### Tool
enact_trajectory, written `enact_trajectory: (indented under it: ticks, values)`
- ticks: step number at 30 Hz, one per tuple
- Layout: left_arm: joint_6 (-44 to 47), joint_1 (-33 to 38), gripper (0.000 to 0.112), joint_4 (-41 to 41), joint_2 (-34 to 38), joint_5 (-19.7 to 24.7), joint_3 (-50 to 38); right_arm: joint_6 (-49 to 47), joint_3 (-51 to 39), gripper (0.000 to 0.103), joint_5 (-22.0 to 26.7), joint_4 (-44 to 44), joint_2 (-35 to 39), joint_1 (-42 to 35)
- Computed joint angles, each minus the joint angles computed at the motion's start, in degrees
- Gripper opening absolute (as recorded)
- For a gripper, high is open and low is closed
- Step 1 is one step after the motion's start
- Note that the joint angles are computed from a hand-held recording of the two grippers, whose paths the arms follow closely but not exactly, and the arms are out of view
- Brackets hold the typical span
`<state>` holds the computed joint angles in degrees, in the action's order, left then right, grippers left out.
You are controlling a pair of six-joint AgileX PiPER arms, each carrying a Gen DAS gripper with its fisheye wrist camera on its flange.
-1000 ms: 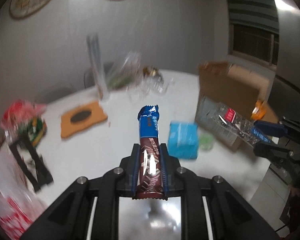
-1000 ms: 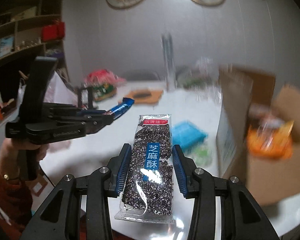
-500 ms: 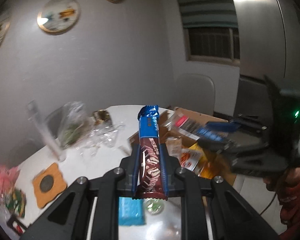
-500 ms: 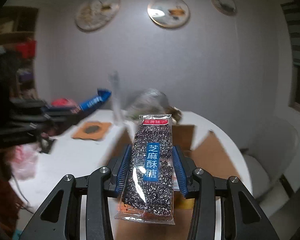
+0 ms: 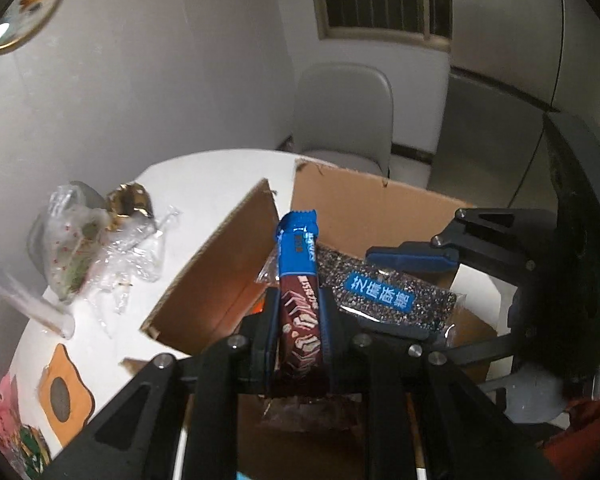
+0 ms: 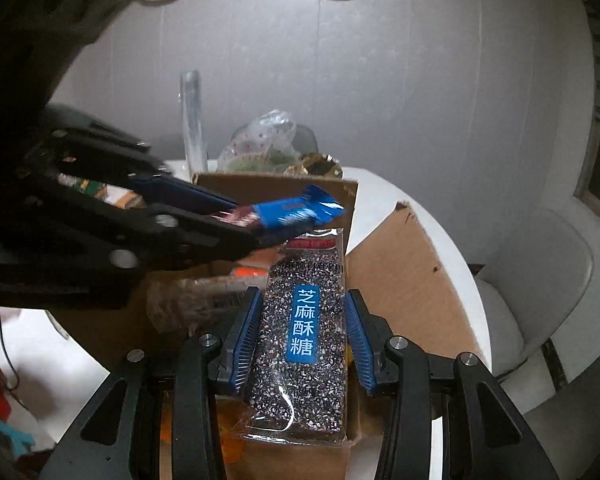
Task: Organize snacks
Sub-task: 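Lift both packets over the cardboard box and open both tools to release them, then move the left tool to the blue biscuit packet while the right tool approaches the green jelly cup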
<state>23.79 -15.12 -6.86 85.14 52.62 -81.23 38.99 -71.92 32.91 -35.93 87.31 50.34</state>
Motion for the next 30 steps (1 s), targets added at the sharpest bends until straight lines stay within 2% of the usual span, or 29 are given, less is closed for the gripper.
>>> enact_trajectory:
  ticks: [6, 7, 9, 12, 14, 16, 19, 22, 26, 30]
  values:
    - [-0.8, -0.5, 0.017, 1.9, 5.7, 2.4, -4.0, -2.9, -1.6, 0.038, 0.9, 1.5, 2.4, -1.0]
    - [-1.0, -0.5, 0.021, 2.1, 6.1, 2.6, -4.2, -2.9, -2.0, 0.038, 1.2, 1.5, 2.9, -1.1]
    - [-1.8, -0.8, 0.042, 3.2, 6.0, 2.1, -3.6, -3.5, -3.1, 0.039, 2.2, 1.8, 3.8, -1.1]
    - [-1.1, 0.0, 0.059, 1.8, 4.8, 1.4, -2.7, -4.0, -4.7, 0.045, 3.7, 1.4, 5.3, -0.3]
    - [-1.5, 0.3, 0.065, 2.0, 3.9, 0.8, -2.0, -3.3, -5.0, 0.060, 4.4, 0.5, 5.3, 0.4]
    - [-2.0, 0.4, 0.067, 2.4, 3.0, 0.3, -1.4, -1.9, -3.4, 0.063, 4.2, -1.1, 3.8, 1.0]
    - [-1.9, 1.0, 0.081, 1.8, 0.8, -0.7, 0.5, -1.2, -2.1, 0.066, 4.5, -1.4, 1.9, 1.6]
    - [-1.1, 1.9, 0.083, 0.6, -1.7, -1.3, 2.2, -2.0, 1.1, 0.076, 3.2, 0.7, -2.2, 1.7]
    - [0.0, 3.4, 0.084, -0.7, -5.1, -0.9, 3.8, -0.2, 1.8, 0.077, 3.0, -0.2, -3.8, 2.8]
    - [3.5, 7.0, 0.087, -5.6, -10.6, -0.2, 6.4, 1.2, 1.5, 0.081, 3.8, -1.1, -4.8, 4.6]
